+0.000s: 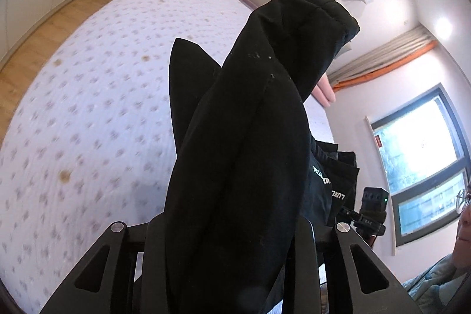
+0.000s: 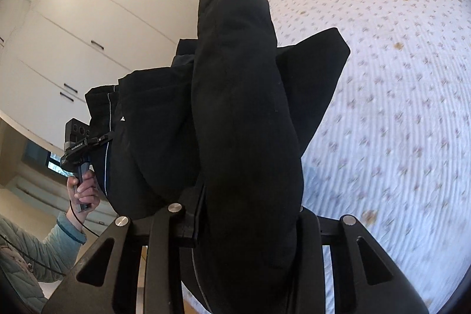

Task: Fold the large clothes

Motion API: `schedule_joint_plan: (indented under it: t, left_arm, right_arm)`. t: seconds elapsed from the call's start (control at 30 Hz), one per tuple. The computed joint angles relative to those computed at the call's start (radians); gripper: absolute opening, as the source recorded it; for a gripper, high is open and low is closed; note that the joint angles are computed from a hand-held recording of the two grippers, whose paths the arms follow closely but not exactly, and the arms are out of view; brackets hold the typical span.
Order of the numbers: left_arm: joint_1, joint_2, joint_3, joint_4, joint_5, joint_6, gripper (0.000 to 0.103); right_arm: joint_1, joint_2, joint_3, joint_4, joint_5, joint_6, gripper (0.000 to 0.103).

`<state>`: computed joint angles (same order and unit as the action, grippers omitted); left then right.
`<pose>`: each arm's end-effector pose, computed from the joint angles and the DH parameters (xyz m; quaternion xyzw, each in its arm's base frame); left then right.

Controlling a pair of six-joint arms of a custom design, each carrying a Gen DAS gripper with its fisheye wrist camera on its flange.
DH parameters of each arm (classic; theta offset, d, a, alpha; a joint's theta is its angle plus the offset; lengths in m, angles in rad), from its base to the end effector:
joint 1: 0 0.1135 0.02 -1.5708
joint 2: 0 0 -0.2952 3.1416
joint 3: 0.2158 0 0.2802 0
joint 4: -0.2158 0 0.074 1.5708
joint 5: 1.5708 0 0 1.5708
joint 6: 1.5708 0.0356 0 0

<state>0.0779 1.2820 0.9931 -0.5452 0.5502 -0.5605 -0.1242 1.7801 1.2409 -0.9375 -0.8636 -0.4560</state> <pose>0.2861 0.0037 0.2987 -0.1889 0.8832 -0.3289 0.2759 0.3567 -0.0173 0.2165 -0.1692 0.8915 0.3884 0.1605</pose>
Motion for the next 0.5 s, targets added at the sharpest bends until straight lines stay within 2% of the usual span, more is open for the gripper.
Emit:
schedule_joint_plan:
  t: [0.13,0.27,0.37,0.5]
  left_arm:
    - [0.050,-0.109,-0.108,-0.042,0.034,0.018,0.032]
    - [0.051,-0.193,-0.236,-0.019,0.047,-0.007,0.032]
    - [0.027,-0.252,-0.353,0.039,0.044,-0.052,0.032]
    - [-0.007,-0.248,-0.482,0.141,0.001,-0.105,0.035]
  right_arm:
    - [0.066,-0.031,-0.068,0.070,0.036,0.087,0.037]
    - [0.081,-0.060,-0.147,0.085,0.078,0.076,0.037]
    - [0.066,-0.080,-0.230,0.130,0.104,0.063,0.037]
    - [0.058,-0.087,-0.335,0.256,0.143,0.108,0.037]
